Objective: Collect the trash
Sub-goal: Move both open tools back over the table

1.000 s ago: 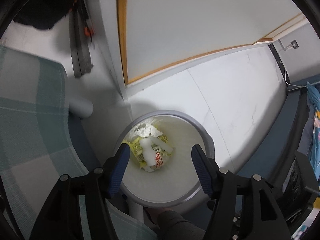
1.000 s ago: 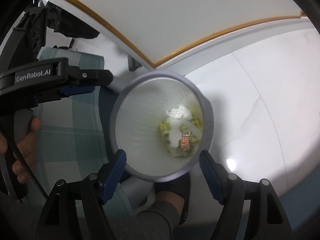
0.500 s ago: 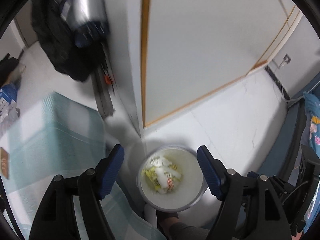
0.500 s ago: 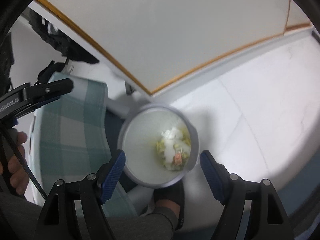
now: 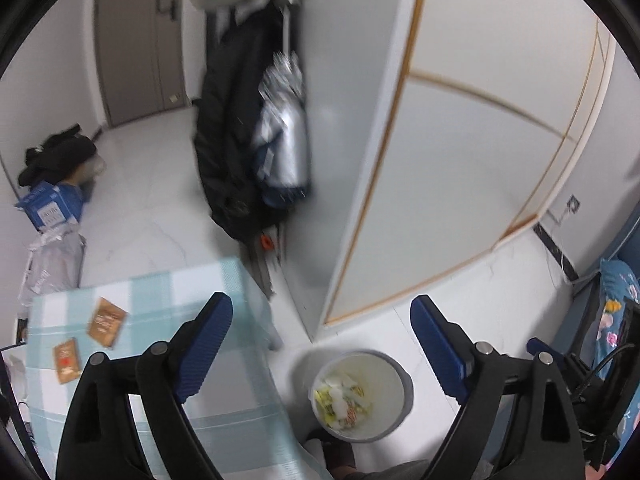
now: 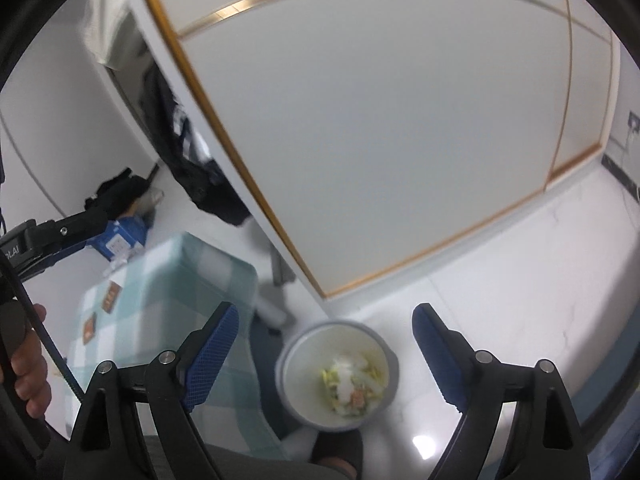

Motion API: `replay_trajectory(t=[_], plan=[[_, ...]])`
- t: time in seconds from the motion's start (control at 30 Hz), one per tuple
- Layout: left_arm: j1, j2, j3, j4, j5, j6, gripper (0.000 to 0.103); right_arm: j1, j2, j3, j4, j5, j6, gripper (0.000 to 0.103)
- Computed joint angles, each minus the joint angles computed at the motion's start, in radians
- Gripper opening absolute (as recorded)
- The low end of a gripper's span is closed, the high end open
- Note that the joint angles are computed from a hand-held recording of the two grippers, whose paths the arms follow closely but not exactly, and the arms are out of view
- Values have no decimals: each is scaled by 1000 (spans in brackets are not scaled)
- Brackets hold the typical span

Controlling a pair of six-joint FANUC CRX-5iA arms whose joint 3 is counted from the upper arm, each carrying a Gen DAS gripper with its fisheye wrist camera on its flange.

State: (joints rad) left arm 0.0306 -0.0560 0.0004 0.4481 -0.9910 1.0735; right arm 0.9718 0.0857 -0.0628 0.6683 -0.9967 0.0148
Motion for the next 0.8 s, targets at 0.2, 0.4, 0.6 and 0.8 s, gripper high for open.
replay_trajectory(t=[0.2, 0.4, 0.6, 0.8], plan=[[72, -98, -73, 30, 101, -55, 94, 48, 12, 16, 182, 5, -39, 92], [161, -164, -127, 92, 152, -93, 100, 100, 69, 69, 398, 6, -10, 103], [268, -202, -182, 167, 192, -125, 101, 116, 133, 159, 435, 18, 65, 103], [350, -202, -221, 192, 215, -88, 102, 107, 176, 208, 486, 149, 44, 103]])
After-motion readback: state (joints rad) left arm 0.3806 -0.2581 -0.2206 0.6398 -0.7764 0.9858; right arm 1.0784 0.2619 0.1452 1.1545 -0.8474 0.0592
